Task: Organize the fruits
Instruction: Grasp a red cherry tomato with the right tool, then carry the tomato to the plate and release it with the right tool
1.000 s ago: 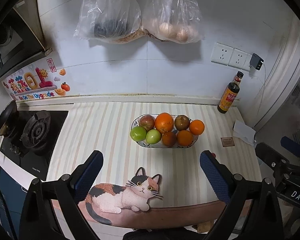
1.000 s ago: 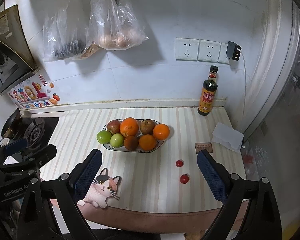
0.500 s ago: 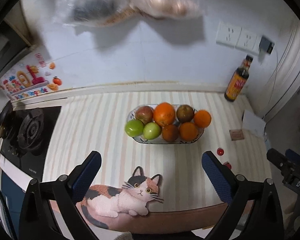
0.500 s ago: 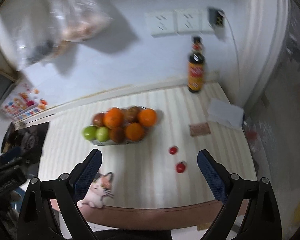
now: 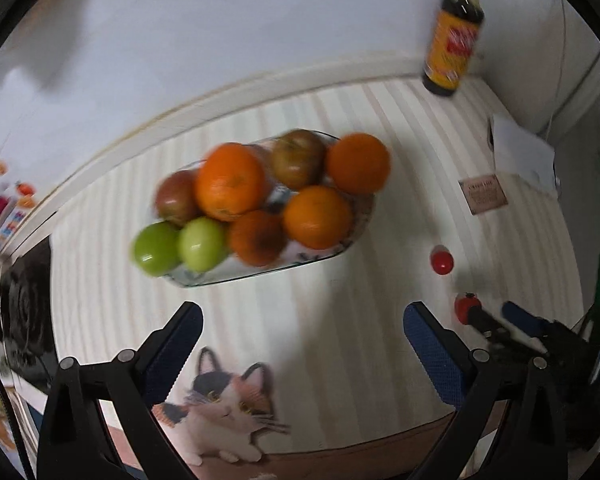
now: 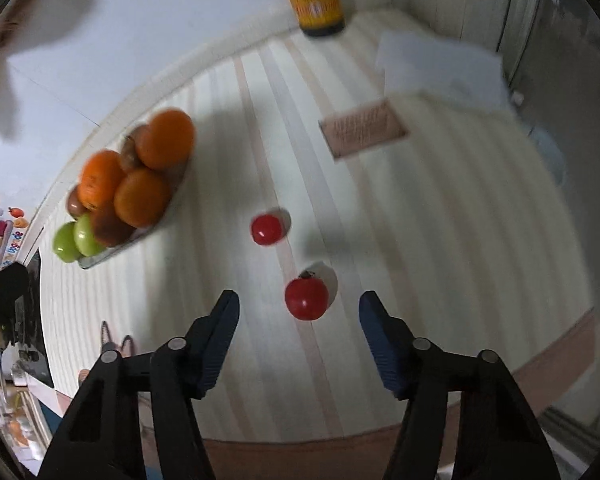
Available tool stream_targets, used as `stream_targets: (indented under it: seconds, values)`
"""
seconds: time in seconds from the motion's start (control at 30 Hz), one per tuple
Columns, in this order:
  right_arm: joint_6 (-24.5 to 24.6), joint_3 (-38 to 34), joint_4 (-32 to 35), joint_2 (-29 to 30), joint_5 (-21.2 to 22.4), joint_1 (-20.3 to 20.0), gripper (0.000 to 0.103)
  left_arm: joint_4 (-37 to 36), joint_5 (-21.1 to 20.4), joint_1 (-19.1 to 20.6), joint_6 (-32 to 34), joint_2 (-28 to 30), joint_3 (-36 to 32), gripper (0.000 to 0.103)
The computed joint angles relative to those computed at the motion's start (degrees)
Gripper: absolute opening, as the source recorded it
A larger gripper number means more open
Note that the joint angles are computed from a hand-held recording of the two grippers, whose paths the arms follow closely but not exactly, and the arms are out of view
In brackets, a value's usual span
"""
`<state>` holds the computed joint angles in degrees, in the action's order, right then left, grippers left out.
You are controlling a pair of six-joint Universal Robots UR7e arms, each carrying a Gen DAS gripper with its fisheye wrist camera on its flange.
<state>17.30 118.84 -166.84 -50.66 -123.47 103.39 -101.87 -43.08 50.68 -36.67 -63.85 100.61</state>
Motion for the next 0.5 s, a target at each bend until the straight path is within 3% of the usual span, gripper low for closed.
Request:
stream_targets:
  seconds: [0.1, 0.23, 0.5]
  values:
    - [-1.5, -0.5, -2.2, 2.6, -0.3, -1.2, 0.055, -0.5, -1.9, 1.4, 1.9, 3.3, -2.6, 0.103]
    - [-2.7, -1.0, -3.6, 4.6, 0.2, -2.7, 0.034, -1.1, -4.8, 3.1, 4.6, 7.4, -5.8, 0.103]
    - [-1.1, 3.7, -8.0, 0.9, -2.7, -3.6, 0.034, -3.6, -10.0, 4.5, 11.6, 14.0, -9.1, 0.100]
